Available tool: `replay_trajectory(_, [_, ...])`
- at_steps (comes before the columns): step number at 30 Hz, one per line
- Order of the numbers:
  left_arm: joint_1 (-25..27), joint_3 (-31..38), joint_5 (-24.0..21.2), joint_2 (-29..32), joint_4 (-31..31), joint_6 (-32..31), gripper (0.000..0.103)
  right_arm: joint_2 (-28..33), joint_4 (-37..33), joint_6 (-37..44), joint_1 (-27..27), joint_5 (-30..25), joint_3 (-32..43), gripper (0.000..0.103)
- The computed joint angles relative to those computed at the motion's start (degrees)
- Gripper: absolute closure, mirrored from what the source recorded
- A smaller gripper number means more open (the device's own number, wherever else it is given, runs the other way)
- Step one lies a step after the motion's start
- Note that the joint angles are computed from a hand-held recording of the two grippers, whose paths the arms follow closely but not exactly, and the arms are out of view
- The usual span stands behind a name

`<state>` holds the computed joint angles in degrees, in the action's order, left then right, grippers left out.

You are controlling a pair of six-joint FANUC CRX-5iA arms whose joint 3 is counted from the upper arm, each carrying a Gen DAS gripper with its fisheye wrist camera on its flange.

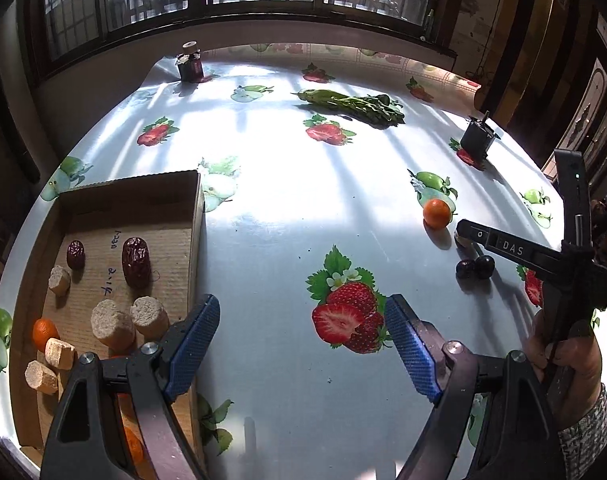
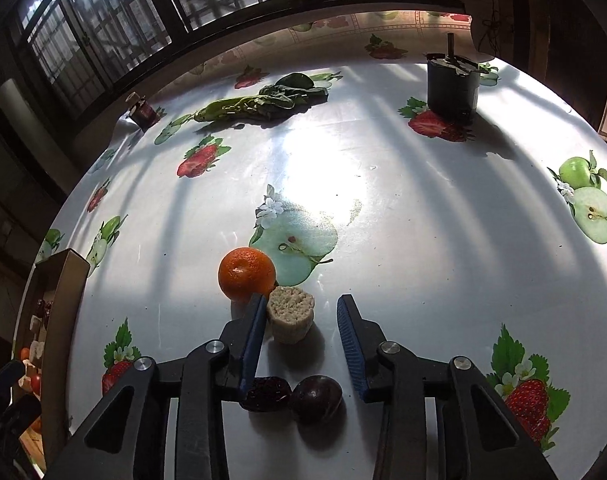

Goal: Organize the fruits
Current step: 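Grasp an orange with the left tool while the right tool grasps a beige cake, then carry the orange with the left tool while the right tool carries the cake to the box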

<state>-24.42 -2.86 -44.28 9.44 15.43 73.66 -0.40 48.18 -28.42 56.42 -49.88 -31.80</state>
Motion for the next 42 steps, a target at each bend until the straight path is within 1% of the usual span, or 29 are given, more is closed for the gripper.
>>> replay_trajectory(1, [-0.44, 1.17, -0.6, 1.29, 1.02, -0.68, 0.019, 0.1, -0.53, 0.27, 0.46, -1.68, 0.43, 0.075])
replay_trajectory(2, [-0.95, 2.55, -1.33, 2.65, 1.54, -1.16, 0.019, 0.35, -1.43, 0.74, 1.02, -4.37, 1.13, 0.075])
replay_trajectory(5, [-3.51, 8.54, -3.88, 7.62, -0.31, -0.36, 0.019, 0.22, -4.61, 1.91, 2.01, -10.91, 2.27, 0.075])
replay_trajectory(7, [-4.96, 12.42, -5.36, 11.12, -0.38, -1.09, 0.019, -1.17, -5.27, 0.8, 2.34, -12.58, 1.16, 0.075])
replay_trajectory(8, [-5.61, 14.26, -5.93, 12.83, -0.3, -1.35, 0.02, -2.2, -5.22, -0.02, 2.33, -12.36, 0.16, 0.075])
replay_trajectory(9, [-6.4, 16.28, -6.43, 14.61, -0.54, -1.18, 0.026, -3.25, -4.88, -1.09, 2.25, -11.67, -0.97, 0.075])
replay_trajectory(10, [-6.89, 17.75, -6.74, 16.1, 0.05, -1.72, 0.036, -4.2, -4.56, -2.12, 2.1, -10.92, -2.02, 0.075])
replay_trajectory(12, [-7.28, 19.81, -7.42, 18.97, 3.82, -4.31, 0.043, -5.63, -3.89, -3.59, 1.78, -9.46, -3.67, 0.075])
replay_trajectory(16, [-8.09, 21.48, -6.26, 22.14, 8.78, -7.51, 0.043, -6.97, -3.35, -4.48, 0.93, -6.68, -5.32, 0.075])
replay_trajectory(18, [-8.82, 22.52, -5.7, 23.14, 8.52, -8.28, 0.043, -7.27, -3.41, -4.37, 0.59, -5.81, -5.64, 0.075])
replay_trajectory(20, [-9.65, 23.87, -5.71, 23.97, 6.73, -7.84, 0.045, -7.2, -3.57, -3.91, 0.53, -5.86, -5.51, 0.075])
replay_trajectory(21, [-10.19, 23.95, -4.65, 23.79, 4.96, -7.33, 0.052, -6.98, -3.63, -3.75, 0.56, -6.03, -5.31, 0.075])
replay_trajectory(22, [-10.53, 24.16, -4.58, 23.84, 4.24, -7.46, 0.065, -6.63, -3.79, -3.23, 0.6, -6.39, -4.96, 0.075])
replay_trajectory(23, [-10.88, 24.58, -4.66, 23.76, 2.68, -6.82, 0.072, -6.27, -4.16, -2.45, 0.67, -6.84, -4.48, 0.075])
replay_trajectory(25, [-11.1, 24.51, -4.53, 23.4, 1.42, -5.66, 0.072, -6.12, -4.8, -1.17, 0.69, -6.9, -4.06, 0.075])
replay_trajectory(26, [-11.11, 24.34, -4.5, 23.11, 0.78, -5.08, 0.072, -6.51, -4.69, -1.38, 0.56, -6.04, -4.43, 0.076])
replay_trajectory(28, [-11.11, 23.39, -4.0, 21.97, -0.5, -4.27, 0.073, -7.64, -3.8, -3.07, 0.26, -3.88, -5.73, 0.078])
replay_trajectory(30, [-10.61, 21.74, -3.64, 20.39, -0.01, -4.72, 0.073, -9.55, -1.65, -6.52, -0.41, -0.13, -8.2, 0.078])
replay_trajectory(32, [-9.73, 19.48, -2.97, 18.38, 1.92, -5.93, 0.073, -12.07, 2.36, -11.98, -1.67, 4.89, -11.74, 0.078])
replay_trajectory(34, [-8.56, 16.28, -1.98, 15.84, 4.69, -7.6, 0.072, -14.78, 9.96, -20.27, -3.92, 10.94, -16.25, 0.078])
replay_trajectory(36, [-7.03, 12.11, -0.96, 12.78, 8.38, -10.06, 0.072, -16.6, 17.29, -27.42, -6.12, 14.83, -19.35, 0.078])
replay_trajectory(38, [-5.45, 7.87, 0.11, 9.6, 10.97, -12.42, 0.072, -17.49, 22.52, -31.76, -7.36, 16.27, -20.77, 0.078])
replay_trajectory(40, [-3.44, 3.31, 1.3, 6.0, 12.72, -14.14, 0.072, -17.62, 25.12, -33.34, -7.34, 15.89, -20.86, 0.078])
replay_trajectory(42, [-0.95, -0.57, 2.5, 2.49, 12.67, -13.95, 0.072, -17.21, 26.81, -33.98, -7.16, 15.7, -20.46, 0.078])
